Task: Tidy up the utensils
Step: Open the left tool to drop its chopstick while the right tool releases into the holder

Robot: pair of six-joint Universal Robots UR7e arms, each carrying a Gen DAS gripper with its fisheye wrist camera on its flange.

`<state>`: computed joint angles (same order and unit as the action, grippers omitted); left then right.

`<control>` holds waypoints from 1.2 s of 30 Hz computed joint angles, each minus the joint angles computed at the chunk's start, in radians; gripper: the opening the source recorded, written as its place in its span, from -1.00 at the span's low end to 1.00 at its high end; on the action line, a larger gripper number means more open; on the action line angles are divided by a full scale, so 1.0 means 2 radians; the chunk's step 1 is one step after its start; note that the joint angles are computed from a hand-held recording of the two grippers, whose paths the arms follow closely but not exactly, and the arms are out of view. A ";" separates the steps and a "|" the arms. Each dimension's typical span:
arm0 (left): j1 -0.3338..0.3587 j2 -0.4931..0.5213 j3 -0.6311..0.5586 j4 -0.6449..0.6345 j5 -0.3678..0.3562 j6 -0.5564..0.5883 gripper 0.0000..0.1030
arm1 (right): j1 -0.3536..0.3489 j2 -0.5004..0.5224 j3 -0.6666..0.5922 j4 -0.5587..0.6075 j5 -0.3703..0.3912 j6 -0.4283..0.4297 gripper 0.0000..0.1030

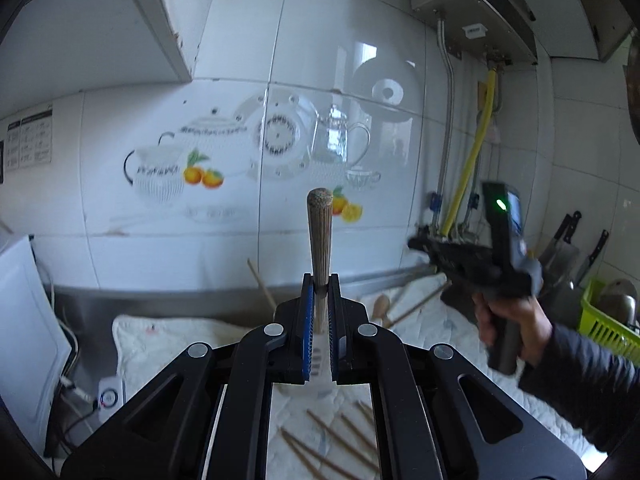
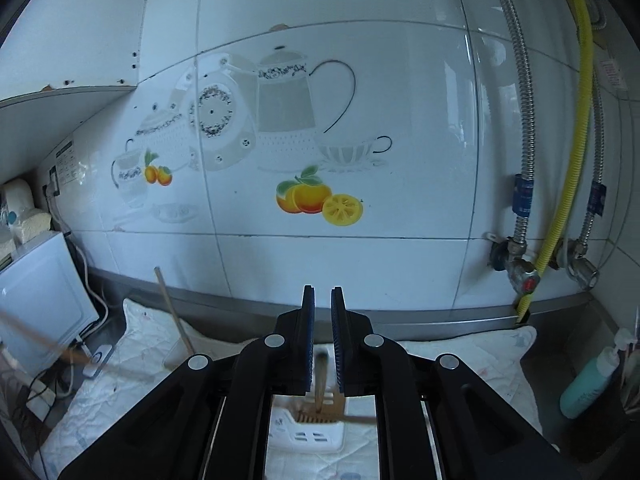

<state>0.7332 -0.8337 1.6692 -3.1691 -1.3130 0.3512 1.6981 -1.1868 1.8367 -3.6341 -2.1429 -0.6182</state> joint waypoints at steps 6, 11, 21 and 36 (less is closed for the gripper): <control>0.006 0.053 -0.077 0.033 -0.001 -0.008 -0.91 | 0.000 -0.033 0.070 -0.044 0.002 -0.019 -0.82; 0.017 0.091 -0.130 0.090 0.009 -0.028 -0.91 | -0.010 -0.064 0.138 -0.069 0.020 0.002 -0.75; 0.025 0.123 -0.171 0.153 0.023 -0.049 -0.90 | -0.006 -0.058 0.222 -0.157 0.000 0.003 -0.13; 0.009 0.061 -0.078 0.094 0.046 -0.053 -0.05 | -0.018 -0.041 0.321 -0.175 -0.020 0.073 -0.02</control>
